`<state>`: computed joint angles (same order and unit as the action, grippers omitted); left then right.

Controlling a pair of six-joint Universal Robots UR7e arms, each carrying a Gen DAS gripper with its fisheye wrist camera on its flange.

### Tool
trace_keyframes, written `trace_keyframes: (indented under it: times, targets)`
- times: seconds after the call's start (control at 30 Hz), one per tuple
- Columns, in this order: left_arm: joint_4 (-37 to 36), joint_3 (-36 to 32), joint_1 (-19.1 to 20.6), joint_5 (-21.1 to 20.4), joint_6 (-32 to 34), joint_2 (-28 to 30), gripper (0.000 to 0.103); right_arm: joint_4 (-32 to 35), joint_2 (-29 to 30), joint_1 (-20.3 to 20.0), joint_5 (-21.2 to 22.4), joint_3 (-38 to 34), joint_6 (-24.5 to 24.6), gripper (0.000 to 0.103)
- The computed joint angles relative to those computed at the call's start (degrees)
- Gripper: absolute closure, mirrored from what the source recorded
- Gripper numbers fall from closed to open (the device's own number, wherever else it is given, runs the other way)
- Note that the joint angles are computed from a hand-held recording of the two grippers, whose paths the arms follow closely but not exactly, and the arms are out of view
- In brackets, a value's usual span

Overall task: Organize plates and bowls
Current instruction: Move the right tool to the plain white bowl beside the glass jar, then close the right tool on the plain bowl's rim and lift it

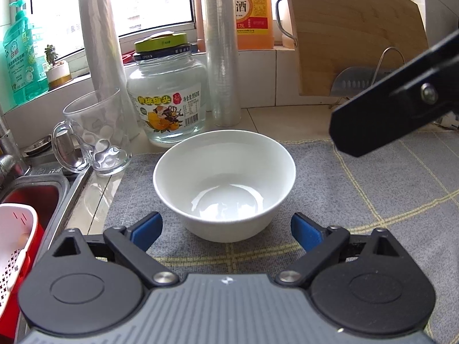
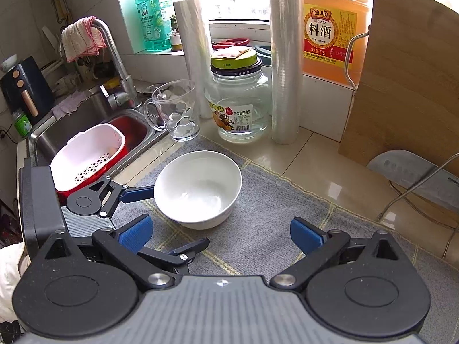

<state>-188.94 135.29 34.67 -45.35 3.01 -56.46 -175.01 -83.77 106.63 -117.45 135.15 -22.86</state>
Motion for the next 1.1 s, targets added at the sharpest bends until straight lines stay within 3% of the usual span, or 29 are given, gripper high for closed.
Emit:
trace_keyframes:
  times: [0.4, 0.53, 1.1]
  targets:
    - [-5.7, -0.7, 2.2, -3.9, 4.1, 1.0, 0.009, 1.3, 8.8, -1.4, 1.1, -6.8, -1.9, 0.002]
    - [-6.5, -0.8, 2.5, -4.4, 4.2, 1.0, 0.009, 3.0, 11.5, -1.5, 0.5, -9.3, -3.0, 0.012]
    - [-5.8, -0.9, 2.8, -5.2, 3.7, 0.5, 0.009, 8.3, 16.8, -3.3, 1.8, -15.6, -4.7, 0.03]
